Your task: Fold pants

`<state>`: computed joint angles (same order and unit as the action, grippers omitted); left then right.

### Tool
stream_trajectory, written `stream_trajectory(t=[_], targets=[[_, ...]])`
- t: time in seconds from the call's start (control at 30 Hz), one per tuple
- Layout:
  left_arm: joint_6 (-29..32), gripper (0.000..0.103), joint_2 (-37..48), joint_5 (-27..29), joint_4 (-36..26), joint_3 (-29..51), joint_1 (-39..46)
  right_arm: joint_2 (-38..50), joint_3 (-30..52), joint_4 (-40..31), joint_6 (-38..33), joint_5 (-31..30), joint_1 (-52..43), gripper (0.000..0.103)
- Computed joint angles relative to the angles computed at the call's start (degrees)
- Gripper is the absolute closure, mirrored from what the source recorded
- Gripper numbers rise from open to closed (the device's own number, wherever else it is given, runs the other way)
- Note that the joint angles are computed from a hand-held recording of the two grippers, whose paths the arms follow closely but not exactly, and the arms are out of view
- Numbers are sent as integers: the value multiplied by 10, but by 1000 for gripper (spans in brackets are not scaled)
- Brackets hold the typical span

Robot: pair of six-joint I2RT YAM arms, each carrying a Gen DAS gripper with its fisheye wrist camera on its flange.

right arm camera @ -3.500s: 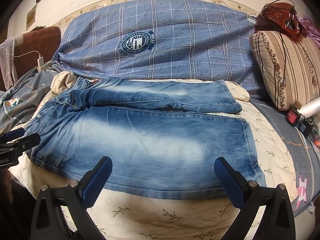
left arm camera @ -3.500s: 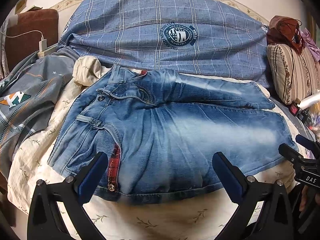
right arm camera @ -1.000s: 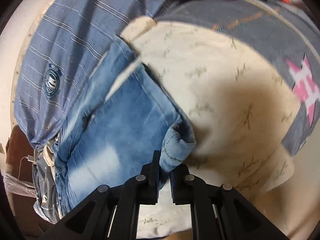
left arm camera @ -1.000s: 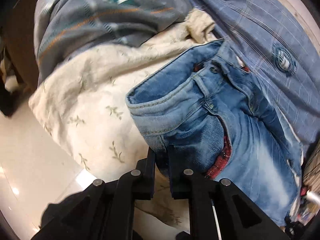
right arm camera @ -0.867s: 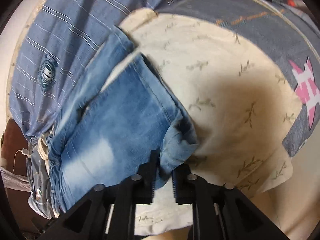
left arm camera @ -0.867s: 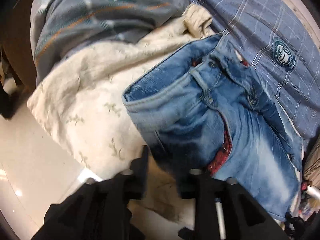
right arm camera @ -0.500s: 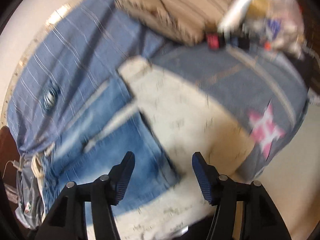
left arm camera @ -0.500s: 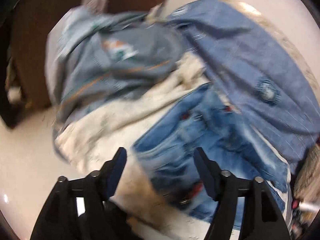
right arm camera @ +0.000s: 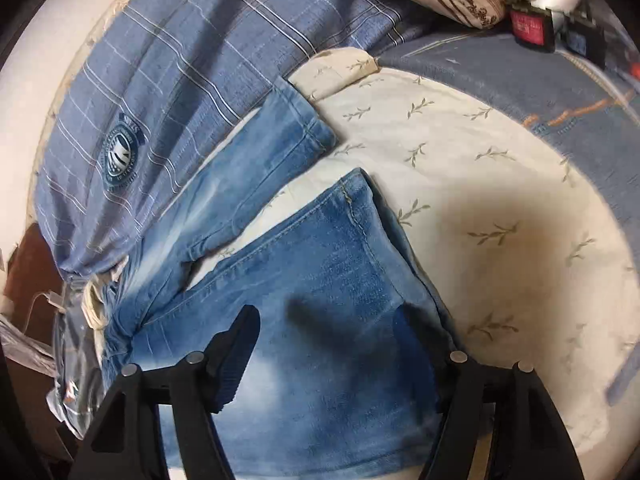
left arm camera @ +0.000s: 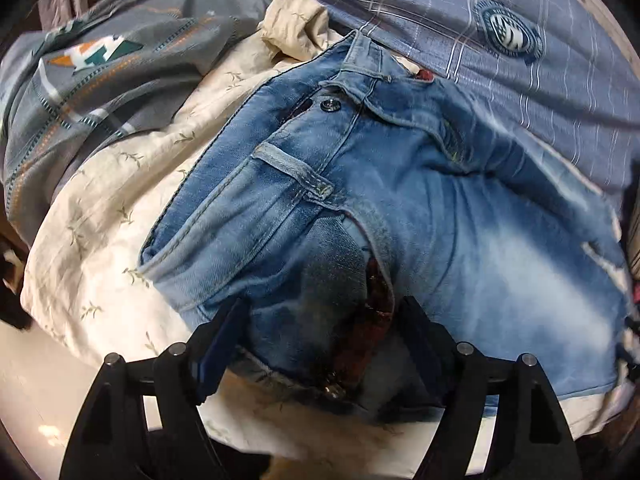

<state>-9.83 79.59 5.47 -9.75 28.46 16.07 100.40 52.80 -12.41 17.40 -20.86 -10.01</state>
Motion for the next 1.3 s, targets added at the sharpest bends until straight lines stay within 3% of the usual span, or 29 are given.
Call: stream_trajectory(t=[0.1, 0.17, 0.4, 0.47, 0.53, 0.67, 0.73, 0.77, 0.8, 0.87, 0.97, 1.03, 1.1, 1.17, 1.23, 1.27, 1.3], targets=[[-5, 24, -99, 36, 20, -21, 30, -39, -6, 4, -12, -6, -7, 30], [-11, 20, -105, 51, 15, 4, 41, -54, -1, 7, -12, -17, -22, 30], [-23, 18, 70, 91, 35, 132, 59, 73, 135, 8, 79, -99, -77, 30], [-44, 18, 130, 108, 30, 186, 65, 114, 179, 5, 101, -141, -79, 30], [-63, 18, 166, 120, 28, 220, 66, 169, 249, -16, 111, -145, -65, 30], [-96, 18, 247, 114, 13, 300, 64, 243, 370, -75, 73, -84, -25, 36], [-98, 18, 284, 108, -10, 337, 59, 280, 432, -131, 34, -31, -5, 57], [-99, 18, 306, 100, -26, 359, 55, 294, 459, -162, 8, 5, 9, 77], [-100, 18, 321, 87, -33, 372, 50, 299, 473, -177, -14, 27, 20, 91], [-79, 21, 341, 52, -40, 387, 37, 271, 452, -169, -36, 57, 33, 93], [-57, 31, 343, -5, -11, 377, 20, 170, 359, -106, -66, 130, 55, 93], [-54, 31, 353, -17, -14, 385, 17, 165, 356, -119, -93, 178, 67, 93], [-52, 31, 358, -17, -26, 395, 16, 241, 397, -172, -107, 172, 67, 85], [-45, 31, 349, 2, -31, 397, 23, 229, 365, -136, -97, 148, 54, 80], [-35, 31, 335, 6, -36, 407, 31, 200, 352, -133, -83, 92, 38, 55], [-33, 30, 324, 12, -21, 405, 36, 186, 345, -123, -72, 85, 33, 27], [-33, 28, 317, 19, -11, 406, 38, 173, 339, -111, -63, 84, 31, 25]])
